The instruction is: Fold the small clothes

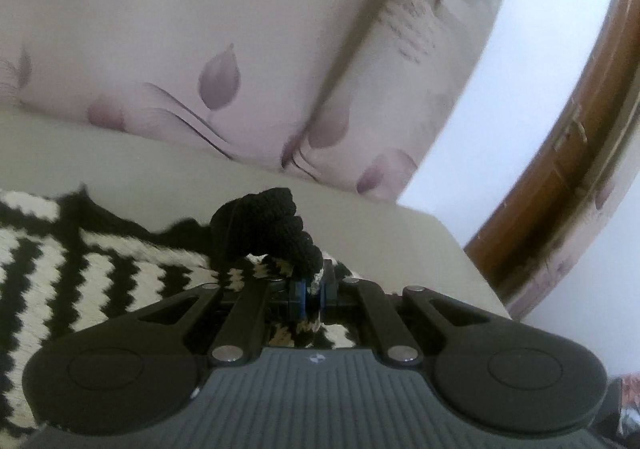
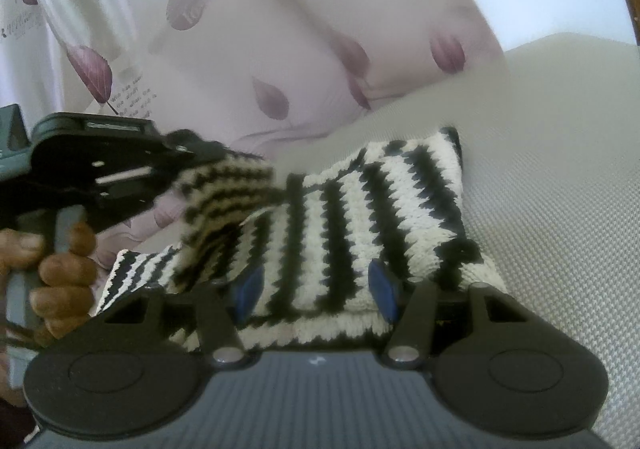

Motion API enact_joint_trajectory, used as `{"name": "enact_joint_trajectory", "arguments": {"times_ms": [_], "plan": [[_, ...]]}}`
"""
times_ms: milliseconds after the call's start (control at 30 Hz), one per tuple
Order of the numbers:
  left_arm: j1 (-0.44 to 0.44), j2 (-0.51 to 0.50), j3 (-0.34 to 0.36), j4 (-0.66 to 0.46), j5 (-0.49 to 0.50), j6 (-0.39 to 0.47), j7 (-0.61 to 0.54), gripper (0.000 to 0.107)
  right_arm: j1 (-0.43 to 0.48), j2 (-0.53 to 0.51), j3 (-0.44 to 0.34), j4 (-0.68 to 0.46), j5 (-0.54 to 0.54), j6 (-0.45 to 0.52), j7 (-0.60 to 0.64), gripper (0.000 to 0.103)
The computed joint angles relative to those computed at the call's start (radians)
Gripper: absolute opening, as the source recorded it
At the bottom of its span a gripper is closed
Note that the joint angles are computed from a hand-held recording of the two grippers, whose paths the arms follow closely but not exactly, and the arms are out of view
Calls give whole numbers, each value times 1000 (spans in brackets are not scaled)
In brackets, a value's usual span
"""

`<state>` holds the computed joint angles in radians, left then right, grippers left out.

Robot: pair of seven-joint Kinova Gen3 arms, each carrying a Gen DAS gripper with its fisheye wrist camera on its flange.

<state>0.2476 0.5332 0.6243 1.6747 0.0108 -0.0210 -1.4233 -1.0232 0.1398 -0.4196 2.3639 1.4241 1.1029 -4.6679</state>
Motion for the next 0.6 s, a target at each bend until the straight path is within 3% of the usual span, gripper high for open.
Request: {"name": "enact_joint_trajectory", "arguments": {"times_ms": [600], "plan": [[-17, 111, 138, -79, -27, 64, -161, 7, -15, 8, -10, 32, 30, 31, -98, 58]]}}
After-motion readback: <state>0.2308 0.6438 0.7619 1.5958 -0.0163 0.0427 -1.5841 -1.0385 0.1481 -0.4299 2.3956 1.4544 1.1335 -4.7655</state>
